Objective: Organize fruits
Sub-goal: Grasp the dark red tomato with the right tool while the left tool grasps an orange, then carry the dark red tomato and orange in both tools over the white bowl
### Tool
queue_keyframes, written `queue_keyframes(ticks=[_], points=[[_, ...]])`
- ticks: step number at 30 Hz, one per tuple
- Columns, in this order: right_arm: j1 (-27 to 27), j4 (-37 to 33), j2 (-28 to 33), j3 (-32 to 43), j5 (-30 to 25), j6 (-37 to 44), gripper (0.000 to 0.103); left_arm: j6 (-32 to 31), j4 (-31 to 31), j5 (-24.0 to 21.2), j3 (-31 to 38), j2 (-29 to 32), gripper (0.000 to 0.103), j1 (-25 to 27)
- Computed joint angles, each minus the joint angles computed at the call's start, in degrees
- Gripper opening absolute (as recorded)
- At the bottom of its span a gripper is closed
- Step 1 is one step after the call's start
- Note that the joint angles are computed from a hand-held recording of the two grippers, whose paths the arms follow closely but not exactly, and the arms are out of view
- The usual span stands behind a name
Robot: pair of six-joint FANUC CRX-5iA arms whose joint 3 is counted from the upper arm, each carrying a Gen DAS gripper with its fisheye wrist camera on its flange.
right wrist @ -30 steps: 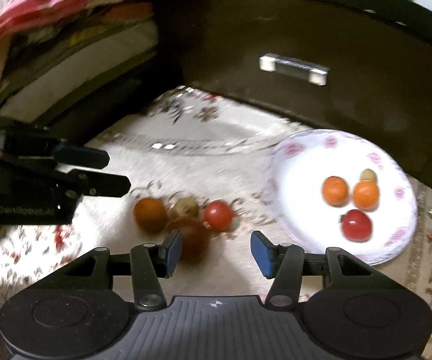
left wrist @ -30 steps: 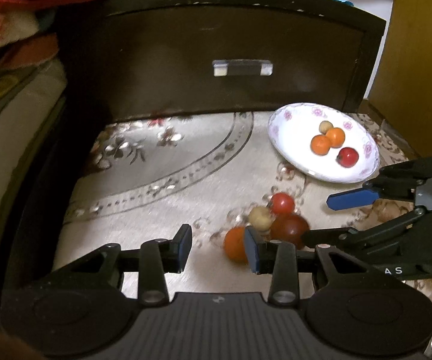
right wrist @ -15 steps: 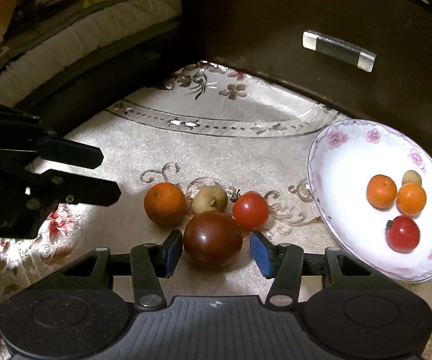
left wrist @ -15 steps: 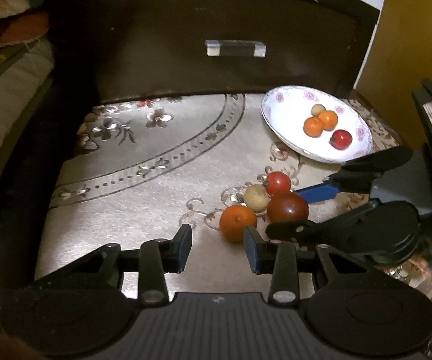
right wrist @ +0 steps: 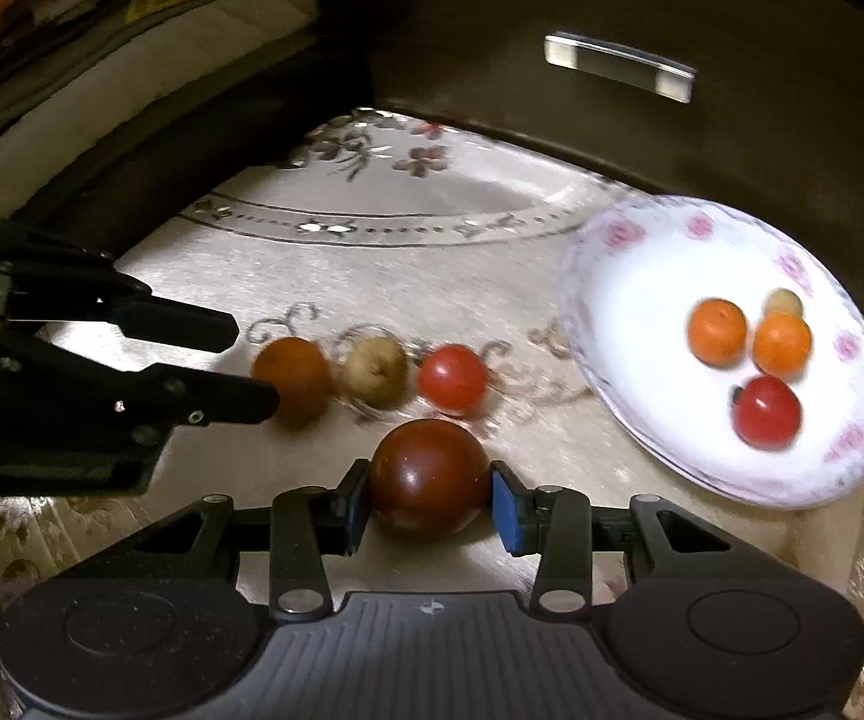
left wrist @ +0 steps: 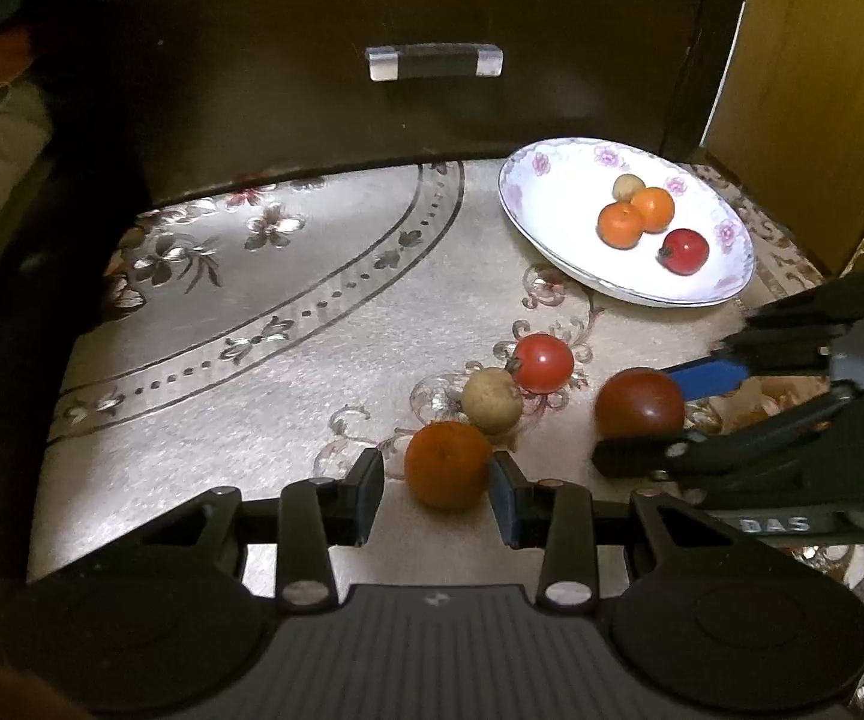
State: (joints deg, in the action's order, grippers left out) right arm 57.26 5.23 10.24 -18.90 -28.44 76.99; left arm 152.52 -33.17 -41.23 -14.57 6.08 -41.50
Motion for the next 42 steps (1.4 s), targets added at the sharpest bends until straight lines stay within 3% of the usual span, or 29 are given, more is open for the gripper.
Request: queue_keyframes(ticks=[12, 25, 42], points=[[-1.66, 0.07, -1.12, -0.79, -0.6, -1.47, 0.037, -1.52, 0.8, -1.51, 2.97, 3.77, 0.041, 0.32], [0.05, 8.28, -4.58, -5.15, 0.38, -10.42, 0.037, 0.99, 0.12, -2.5, 2.66, 1.32, 0.04, -3.57], [1.86, 24.93, -15.94, -16.42, -0.46, -33.7, 0.037, 1.27, -3.01, -5.21, 9.9, 3.21, 0.04, -8.5]])
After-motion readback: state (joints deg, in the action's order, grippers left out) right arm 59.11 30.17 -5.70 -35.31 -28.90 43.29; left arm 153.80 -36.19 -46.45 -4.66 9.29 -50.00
